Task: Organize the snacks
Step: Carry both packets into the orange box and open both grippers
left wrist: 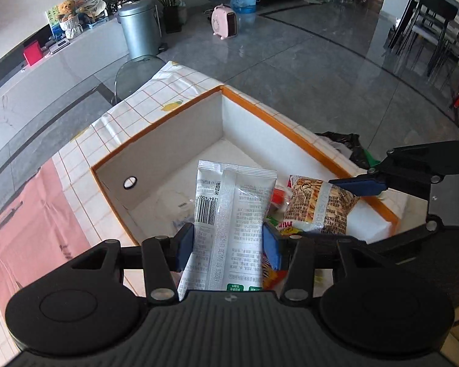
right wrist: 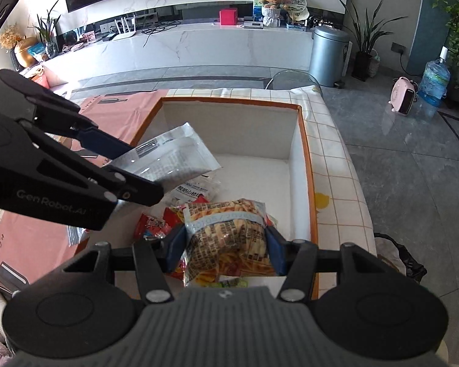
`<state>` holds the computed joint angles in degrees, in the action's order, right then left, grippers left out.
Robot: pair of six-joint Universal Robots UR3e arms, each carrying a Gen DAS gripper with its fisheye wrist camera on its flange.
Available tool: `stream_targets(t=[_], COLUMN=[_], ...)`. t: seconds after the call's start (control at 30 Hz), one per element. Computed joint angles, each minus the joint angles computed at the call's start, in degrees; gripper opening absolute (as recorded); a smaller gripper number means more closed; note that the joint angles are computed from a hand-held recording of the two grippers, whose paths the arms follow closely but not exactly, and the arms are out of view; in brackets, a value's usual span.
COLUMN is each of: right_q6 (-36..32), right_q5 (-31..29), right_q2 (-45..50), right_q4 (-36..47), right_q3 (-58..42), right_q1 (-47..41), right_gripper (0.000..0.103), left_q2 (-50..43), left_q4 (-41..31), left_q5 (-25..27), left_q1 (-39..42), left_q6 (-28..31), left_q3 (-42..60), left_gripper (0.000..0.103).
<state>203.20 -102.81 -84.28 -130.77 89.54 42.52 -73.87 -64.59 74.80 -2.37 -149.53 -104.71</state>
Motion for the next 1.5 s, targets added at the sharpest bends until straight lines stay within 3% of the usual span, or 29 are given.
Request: stream_targets(t=[0.17,0.43,0.7,0.97,1.03,1.2,1.27,1.33,1.5], right_q6=[-7.9,-17.0,-20.5,-21.5,-21.0,-20.0,-19.9,-19.5,-16.6], right_q5=[0.6,4.1,3.7,3.1,2.8,1.9,2.1,1.6,1.0], right_q2=[8.5,20.8,28.7,30.9,31.0,31.9,31.1,30.5,28.7], right_q4=[-2.8,-0.2,4.4,6.2,7.3,10.9,10.4,10.5,14.0], right_q3=[-5.0,-17.4,-25.9,-28.4,-29.1,-32.6,-31.7,-31.5,-32.5], right_q1=[-3.3,-8.0,-8.5,-8.4,-7.9,-6.8,-6.8,-6.4,-5.3], right_gripper=[0.053,0.053,0.053,0.055,0.055,0.064,0.069,0.074,0.076], left_q2=[-11.4,-23.4,-29.1,-29.4,-28.9,-27.2,-25.6,-23.7,-15.7], left_q4=[7.2,10.5,11.9,12.8,12.8,11.6,12.3,12.9,8.5], left_q5=[4.8,10.1,10.7,10.0,10.3,9.2,8.9,9.6,5.1], left_q1=[-2.6,-5.4,-5.0,-4.0,-4.0,-3.1,-2.9,-2.8,1.3], left_q6=[-0.7,-0.4,-0.5,-0.1,0.0,1.5,1.4,0.6,1.2], left_q3=[4.4,11.1,13.3,11.7,11.3,10.7,9.4,8.1,5.8], left_gripper=[0.054,0.054,0.054,0.055,0.06,0.06,0.062,0.071,0.072])
